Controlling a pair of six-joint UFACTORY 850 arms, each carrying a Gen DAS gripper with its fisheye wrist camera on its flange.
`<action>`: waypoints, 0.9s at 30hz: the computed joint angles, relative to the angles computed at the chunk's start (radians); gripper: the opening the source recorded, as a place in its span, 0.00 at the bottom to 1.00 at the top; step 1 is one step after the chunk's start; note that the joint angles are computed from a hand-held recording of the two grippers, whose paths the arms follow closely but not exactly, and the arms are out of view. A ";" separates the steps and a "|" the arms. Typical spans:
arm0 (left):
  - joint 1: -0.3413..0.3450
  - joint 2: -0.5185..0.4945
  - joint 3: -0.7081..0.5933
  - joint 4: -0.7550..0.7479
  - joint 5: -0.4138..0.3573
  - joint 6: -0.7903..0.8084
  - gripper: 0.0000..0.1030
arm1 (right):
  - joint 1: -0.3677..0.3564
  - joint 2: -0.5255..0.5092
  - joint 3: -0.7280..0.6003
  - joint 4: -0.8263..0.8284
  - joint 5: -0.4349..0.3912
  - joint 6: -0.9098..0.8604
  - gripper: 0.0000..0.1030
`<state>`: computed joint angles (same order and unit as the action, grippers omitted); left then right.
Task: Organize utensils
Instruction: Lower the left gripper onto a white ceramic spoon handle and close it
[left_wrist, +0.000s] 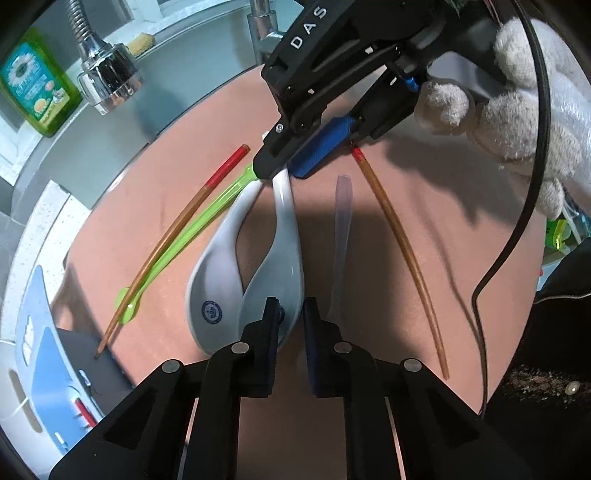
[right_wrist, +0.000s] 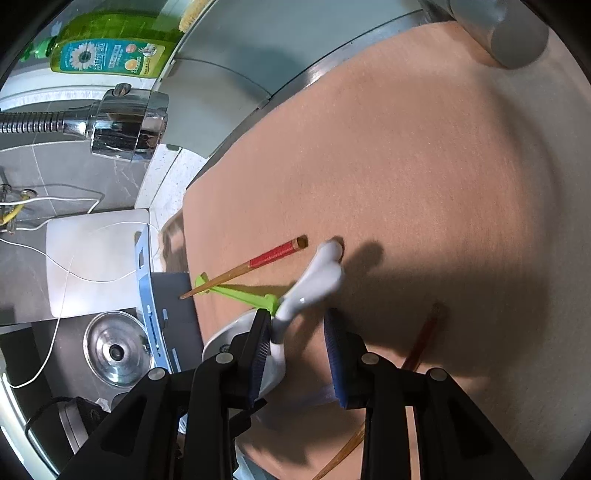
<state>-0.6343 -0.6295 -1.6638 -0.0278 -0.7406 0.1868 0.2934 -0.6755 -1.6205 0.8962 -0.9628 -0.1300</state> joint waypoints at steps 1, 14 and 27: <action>0.002 -0.002 -0.002 -0.008 0.002 0.002 0.11 | 0.001 0.001 0.001 -0.003 0.005 -0.001 0.26; -0.005 0.022 0.019 -0.002 0.022 -0.005 0.09 | 0.008 -0.002 -0.009 0.037 -0.002 0.025 0.07; 0.002 0.153 0.136 0.049 0.084 -0.065 0.09 | 0.022 0.061 0.018 0.114 -0.009 -0.005 0.07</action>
<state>-0.6320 -0.4770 -1.5281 0.0212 -0.6564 0.1218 0.3155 -0.6150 -1.6028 1.0105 -0.9717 -0.1352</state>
